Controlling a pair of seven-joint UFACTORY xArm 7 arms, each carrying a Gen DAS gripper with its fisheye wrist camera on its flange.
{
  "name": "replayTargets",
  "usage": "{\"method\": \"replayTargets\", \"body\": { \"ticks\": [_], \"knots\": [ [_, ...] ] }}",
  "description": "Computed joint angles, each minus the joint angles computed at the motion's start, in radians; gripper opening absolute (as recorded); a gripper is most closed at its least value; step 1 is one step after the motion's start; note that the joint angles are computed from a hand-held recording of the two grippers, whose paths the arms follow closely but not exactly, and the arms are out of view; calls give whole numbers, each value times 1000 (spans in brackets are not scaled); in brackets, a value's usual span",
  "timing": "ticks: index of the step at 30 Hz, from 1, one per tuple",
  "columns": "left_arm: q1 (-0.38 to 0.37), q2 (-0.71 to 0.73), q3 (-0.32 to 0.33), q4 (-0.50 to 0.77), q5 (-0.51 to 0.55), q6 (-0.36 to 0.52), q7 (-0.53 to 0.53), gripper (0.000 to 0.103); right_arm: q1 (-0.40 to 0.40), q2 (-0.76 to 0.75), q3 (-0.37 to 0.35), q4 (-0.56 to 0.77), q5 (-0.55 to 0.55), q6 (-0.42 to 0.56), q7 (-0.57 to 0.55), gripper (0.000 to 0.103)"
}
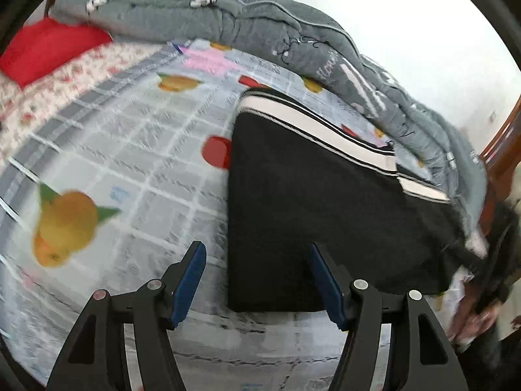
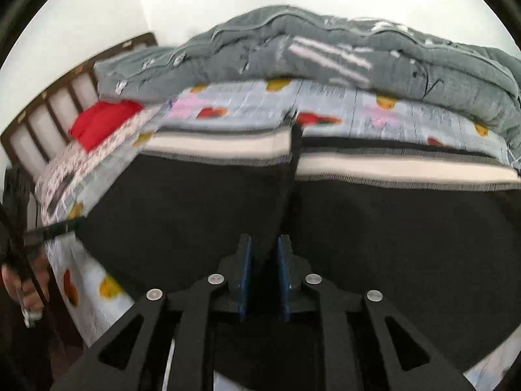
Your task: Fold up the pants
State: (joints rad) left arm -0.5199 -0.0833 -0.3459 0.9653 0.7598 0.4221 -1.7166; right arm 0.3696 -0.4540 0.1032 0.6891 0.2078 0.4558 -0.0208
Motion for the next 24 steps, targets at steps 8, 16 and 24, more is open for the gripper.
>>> {"method": "replayTargets", "body": {
  "ticks": [8, 16, 24],
  "knots": [
    [22, 92, 57, 27, 35, -201, -92, 65, -19, -52, 24, -64, -39, -18, 123, 25],
    [-50, 75, 55, 39, 23, -90, -85, 65, -43, -170, -10, -132, -77, 35, 143, 34],
    [-28, 52, 35, 5, 143, -142, -241, 64, -207, -267, 94, -151, -236, 71, 258, 34]
  ]
}}
